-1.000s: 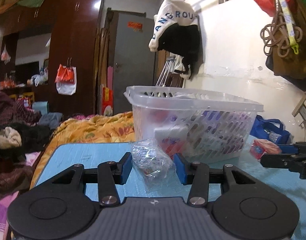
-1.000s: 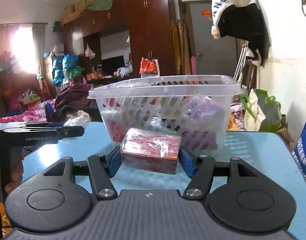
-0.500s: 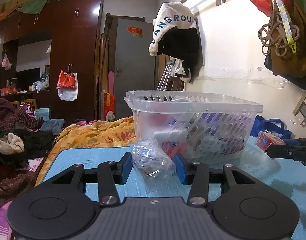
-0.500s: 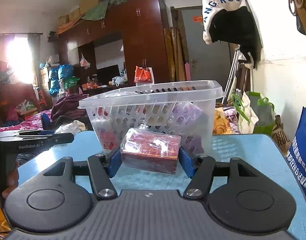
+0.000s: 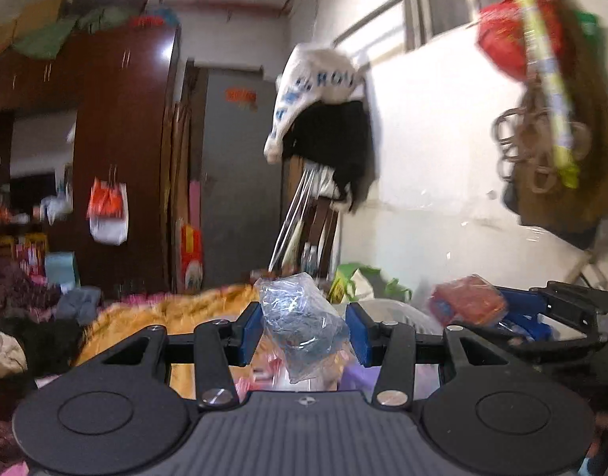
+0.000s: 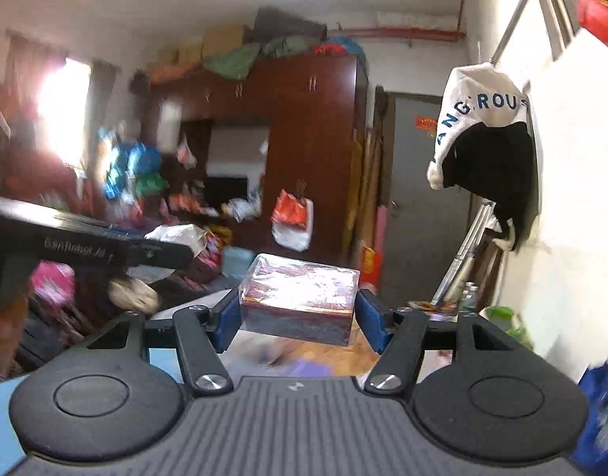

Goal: Organize objects

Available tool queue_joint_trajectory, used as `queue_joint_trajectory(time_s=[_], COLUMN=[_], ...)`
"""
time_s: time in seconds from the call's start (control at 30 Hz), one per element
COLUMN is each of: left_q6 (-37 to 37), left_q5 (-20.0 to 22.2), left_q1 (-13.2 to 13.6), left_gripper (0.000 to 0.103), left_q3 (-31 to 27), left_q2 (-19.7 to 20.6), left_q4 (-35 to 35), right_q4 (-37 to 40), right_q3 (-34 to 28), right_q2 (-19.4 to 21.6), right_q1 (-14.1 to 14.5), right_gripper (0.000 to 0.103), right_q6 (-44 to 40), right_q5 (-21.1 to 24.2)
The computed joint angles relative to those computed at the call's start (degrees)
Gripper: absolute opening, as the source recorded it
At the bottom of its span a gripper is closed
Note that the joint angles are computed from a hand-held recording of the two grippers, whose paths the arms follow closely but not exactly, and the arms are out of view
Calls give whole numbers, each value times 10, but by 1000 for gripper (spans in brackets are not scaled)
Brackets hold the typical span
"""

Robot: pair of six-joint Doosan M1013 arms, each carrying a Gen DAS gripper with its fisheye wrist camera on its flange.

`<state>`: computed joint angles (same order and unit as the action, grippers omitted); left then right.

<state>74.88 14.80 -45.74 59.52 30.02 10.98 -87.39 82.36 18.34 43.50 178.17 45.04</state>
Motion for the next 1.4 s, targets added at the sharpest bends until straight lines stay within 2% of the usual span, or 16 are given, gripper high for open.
queue_joint_trajectory(time_s=[0.1, 0.2, 0.23, 0.27, 0.3, 0.4, 0.43, 0.5, 0.57, 0.63, 0.73, 0.8, 0.87, 1.03, 1.2, 1.4], left_q6=[-13, -18, -30, -41, -56, -73, -68, -65, -139, -166, -131, -124, -133, -140, -121, -148], left_q5=[153, 229, 245, 251, 250, 241, 215, 156, 100, 73, 86, 104, 98, 116, 108, 108], left_q1=[2, 10, 12, 14, 16, 19, 19, 16, 6, 0, -6, -11, -15, -20, -19, -20], left_gripper=[50, 51, 53, 63, 74, 81, 81, 93, 103, 103, 103, 103, 103, 103, 103, 103], left_q3=[-142, -222, -239, -247, -250, -224, -200, -134, -79, -44, -33, -33, -22, -12, 3, 7], left_q2=[75, 124, 135, 142, 146, 133, 120, 85, 56, 37, 29, 28, 23, 16, 7, 6], left_q4=[-8, -33, -29, -25, -20, -15, -11, 17, 107, 157, 144, 148, 160, 175, 155, 170], right_q4=[103, 119, 110, 92, 78, 76, 68, 39, 17, 49, 115, 123, 115, 148, 158, 154], right_q3=[-35, -47, -44, -40, -34, -28, -25, -12, 7, 9, -13, -18, -20, -23, -21, -17], right_q2=[16, 30, 32, 33, 32, 28, 25, 14, -2, -11, -3, 2, 7, 6, 3, 4], right_q1=[-27, -36, -38, -39, -39, -33, -29, -20, -15, -8, 2, 9, 14, 11, 6, 7], right_gripper=[65, 68, 80, 88, 99, 102, 103, 103, 103, 103, 103, 103, 103, 103, 103, 103], right_q6=[-87, -114, -105, -90, -80, -91, -87, -49, 7, 8, -41, -60, -66, -85, -77, -67], right_q5=[-16, 1, 3, 1, -4, 1, 5, 5, -18, -19, 40, 68, 93, 82, 71, 77])
